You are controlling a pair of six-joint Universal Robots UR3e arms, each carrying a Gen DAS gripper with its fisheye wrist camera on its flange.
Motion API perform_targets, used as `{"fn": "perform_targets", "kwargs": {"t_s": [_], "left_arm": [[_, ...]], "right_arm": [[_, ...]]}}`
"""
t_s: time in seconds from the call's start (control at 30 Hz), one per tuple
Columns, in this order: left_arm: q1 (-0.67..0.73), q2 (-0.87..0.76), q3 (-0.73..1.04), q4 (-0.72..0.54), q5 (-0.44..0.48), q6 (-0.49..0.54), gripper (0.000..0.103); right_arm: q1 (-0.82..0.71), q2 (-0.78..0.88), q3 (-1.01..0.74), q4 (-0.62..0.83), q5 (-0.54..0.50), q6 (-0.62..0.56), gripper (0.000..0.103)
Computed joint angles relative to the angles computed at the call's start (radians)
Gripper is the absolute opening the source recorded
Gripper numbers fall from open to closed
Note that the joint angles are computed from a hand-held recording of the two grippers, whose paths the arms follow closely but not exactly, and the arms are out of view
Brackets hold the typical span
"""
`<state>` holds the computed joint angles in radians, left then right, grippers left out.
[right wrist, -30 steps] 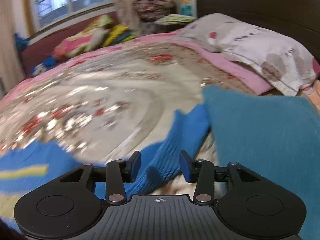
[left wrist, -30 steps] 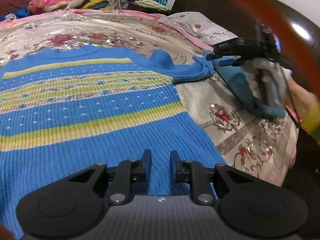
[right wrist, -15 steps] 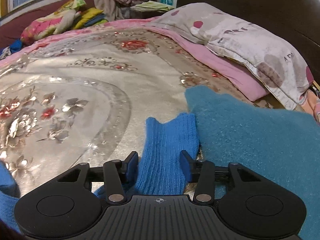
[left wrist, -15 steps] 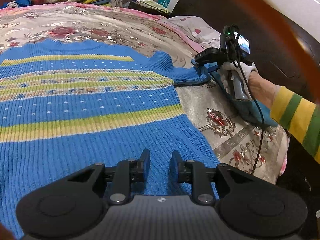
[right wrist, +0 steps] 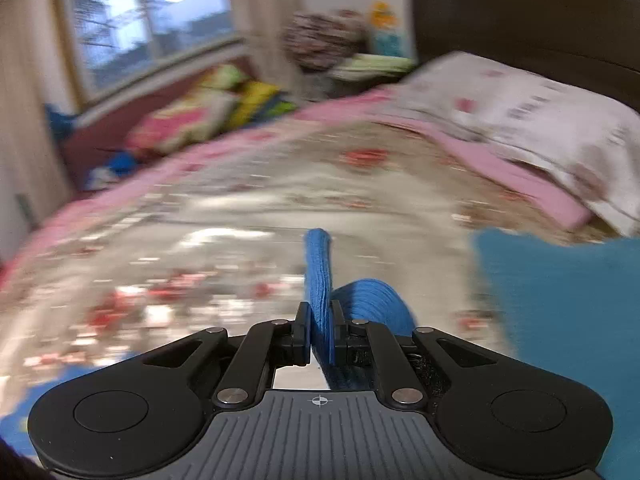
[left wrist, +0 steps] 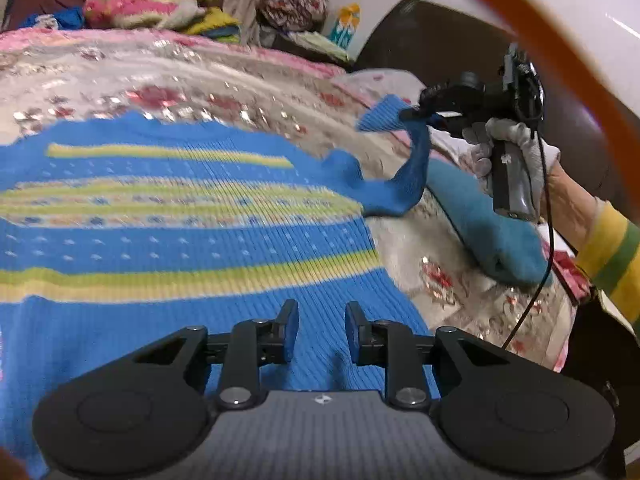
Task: Fold small clothes
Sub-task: 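Carry the sleeve across the sweater body and open the right gripper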
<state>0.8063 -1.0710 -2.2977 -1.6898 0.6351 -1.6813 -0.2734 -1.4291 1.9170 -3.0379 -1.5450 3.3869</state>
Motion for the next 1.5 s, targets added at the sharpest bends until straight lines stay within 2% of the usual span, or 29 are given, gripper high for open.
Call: {"fn": "perform_targets", "kwargs": {"t_s": [0.13, 0.27, 0.4, 0.57, 0.63, 0.77, 0.93, 1.1, 1.27, 1.37, 1.5], "left_arm": [[0.107, 0.043, 0.050, -0.172, -0.007, 0.115, 0.036], [0.206, 0.035, 0.093, -0.293, 0.012, 0.214, 0.037], [0.280, -0.002, 0.116, -0.334, 0.041, 0.275, 0.037], [0.287, -0.098, 0.145, -0.296, 0.038, 0.262, 0.037], [0.284, -0.113, 0.141, -0.276, 0.037, 0.261, 0.037], [0.285, -0.145, 0.154, -0.271, 0.042, 0.268, 0.038], [0.296, -0.165, 0.173, -0.302, 0.044, 0.290, 0.038], [0.319, -0.169, 0.184, -0.336, 0.046, 0.320, 0.038], [0.333, -0.181, 0.207, -0.382, 0.030, 0.349, 0.038], [0.328, -0.192, 0.207, -0.364, 0.021, 0.334, 0.038], [0.317, -0.196, 0.197, -0.318, 0.017, 0.302, 0.038]], "right_arm": [[0.170, 0.050, -0.115, 0.036, 0.026, 0.030, 0.007], [0.354, 0.214, -0.314, 0.100, -0.002, 0.025, 0.008], [0.477, 0.398, -0.499, 0.187, 0.002, 0.028, 0.008], [0.589, 0.506, -0.561, 0.229, -0.041, -0.052, 0.011], [0.613, 0.526, -0.579, 0.244, -0.056, -0.100, 0.014], [0.665, 0.551, -0.604, 0.244, -0.132, -0.172, 0.015], [0.704, 0.639, -0.742, 0.293, -0.210, -0.226, 0.017], [0.677, 0.634, -0.776, 0.325, -0.191, -0.119, 0.008], [0.634, 0.561, -0.731, 0.214, -0.224, 0.006, 0.007], [0.629, 0.546, -0.732, 0.168, -0.197, 0.017, 0.007], [0.653, 0.615, -0.811, 0.265, -0.097, -0.017, 0.013]]}}
